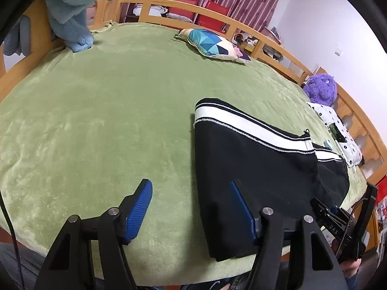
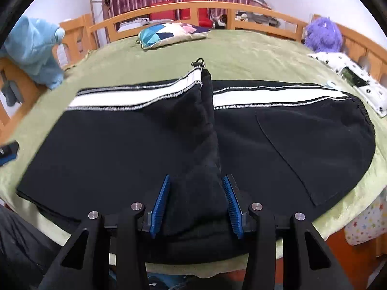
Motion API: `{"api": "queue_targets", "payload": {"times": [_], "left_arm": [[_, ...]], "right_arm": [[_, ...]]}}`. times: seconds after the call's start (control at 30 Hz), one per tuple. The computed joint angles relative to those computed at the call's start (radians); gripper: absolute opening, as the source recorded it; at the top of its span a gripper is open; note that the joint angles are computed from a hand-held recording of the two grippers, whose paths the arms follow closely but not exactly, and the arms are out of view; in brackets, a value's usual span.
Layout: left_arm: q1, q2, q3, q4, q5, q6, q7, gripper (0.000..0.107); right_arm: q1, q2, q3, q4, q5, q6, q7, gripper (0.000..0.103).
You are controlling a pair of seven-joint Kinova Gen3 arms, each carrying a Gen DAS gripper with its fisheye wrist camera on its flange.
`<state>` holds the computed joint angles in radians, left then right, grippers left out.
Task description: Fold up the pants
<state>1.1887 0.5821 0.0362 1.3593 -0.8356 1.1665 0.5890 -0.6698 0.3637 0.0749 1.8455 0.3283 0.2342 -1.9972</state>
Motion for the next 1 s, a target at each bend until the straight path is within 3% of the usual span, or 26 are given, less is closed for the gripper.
{"api": "queue_targets", "payload": {"times": [0.1, 0.17, 0.23, 0.43, 0.67, 1.0], "left_arm": [[-0.027, -0.015, 0.028, 0.018, 0.001, -0.043, -0.014, 0.057], [-0.012, 0.002, 0.013, -0.021, 0.018, -0.007, -0.066, 0.057], [-0.014, 0.011, 0.017, -0.048, 0.024, 0.010, -0.109, 0.058], [-0.020, 0.033, 0.009, -0.117, 0.067, 0.025, -0.187, 0.058], [-0.020, 0.082, -0.007, -0.236, 0.131, 0.085, -0.288, 0.059], [-0.028, 0.112, -0.029, -0.289, 0.205, 0.080, -0.348, 0.059]], "right_arm": [[0.019, 0.000, -0.030, -0.048, -0.022, 0.092, 0.007, 0.045], [0.088, -0.009, -0.102, -0.087, -0.083, 0.160, 0.045, 0.045], [0.102, -0.014, -0.121, -0.111, -0.099, 0.203, 0.054, 0.045], [0.151, -0.006, -0.159, -0.130, -0.169, 0.258, 0.070, 0.049], [0.229, 0.009, -0.210, -0.125, -0.286, 0.237, 0.122, 0.055], [0.246, 0.005, -0.217, -0.097, -0.347, 0.201, 0.168, 0.057]]}}
